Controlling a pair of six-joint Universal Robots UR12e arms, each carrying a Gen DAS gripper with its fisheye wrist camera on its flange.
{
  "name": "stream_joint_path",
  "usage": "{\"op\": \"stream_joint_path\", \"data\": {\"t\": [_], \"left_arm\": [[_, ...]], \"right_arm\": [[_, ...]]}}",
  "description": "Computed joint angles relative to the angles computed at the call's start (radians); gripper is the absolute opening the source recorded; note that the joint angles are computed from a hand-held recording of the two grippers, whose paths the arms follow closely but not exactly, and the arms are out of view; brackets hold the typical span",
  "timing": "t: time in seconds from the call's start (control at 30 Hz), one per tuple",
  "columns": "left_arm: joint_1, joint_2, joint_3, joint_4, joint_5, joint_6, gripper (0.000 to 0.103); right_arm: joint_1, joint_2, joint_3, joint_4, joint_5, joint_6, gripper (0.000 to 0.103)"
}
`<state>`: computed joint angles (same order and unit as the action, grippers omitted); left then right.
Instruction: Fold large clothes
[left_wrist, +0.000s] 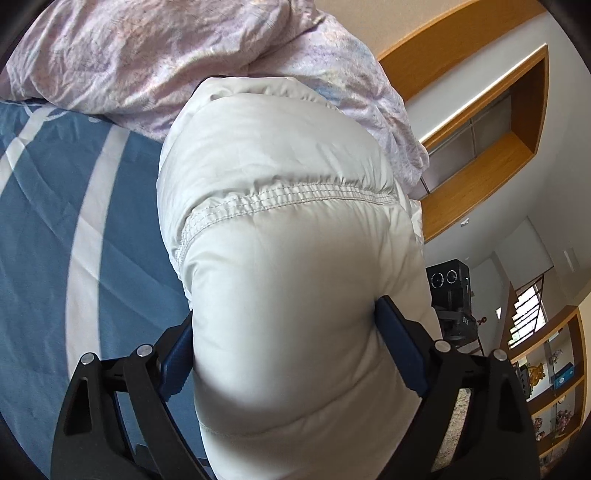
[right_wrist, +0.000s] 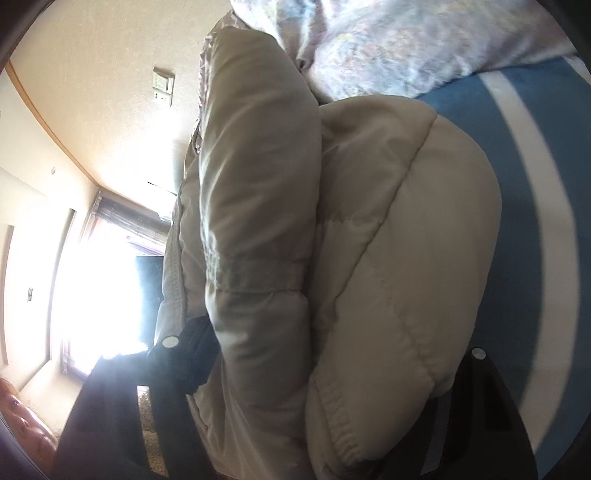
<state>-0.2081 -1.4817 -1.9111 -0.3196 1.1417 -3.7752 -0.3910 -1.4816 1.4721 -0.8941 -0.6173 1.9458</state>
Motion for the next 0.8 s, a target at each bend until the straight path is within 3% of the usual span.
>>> {"op": "stream_joint_path", "data": {"t": [0.33,0.53,0.73,0.8], "left_arm": [[0.074,0.071,-0.054,0.014,0.100,-0.030,0.090],[0.104,0.076,-0.056,-0.006,0.111,-0.004,0.090],[0.123,0.070,-0.079,-0.006,0.145,-0.013,0.091],[0.130,0.077,-0.100,0.009,0.150,-0.032,0.092]], "right_arm": [[0.135,0.046,-0.049,-0.081,0.010,0.069,0.070],[0.141,0.037,-0.037,-0.119,0.011,0.107,0.070],[0.184,-0.018,0.058,-0.401,-0.019,0.337,0.072],[0.189,-0.037,0.092,-0.501,-0.041,0.416,0.086]]}}
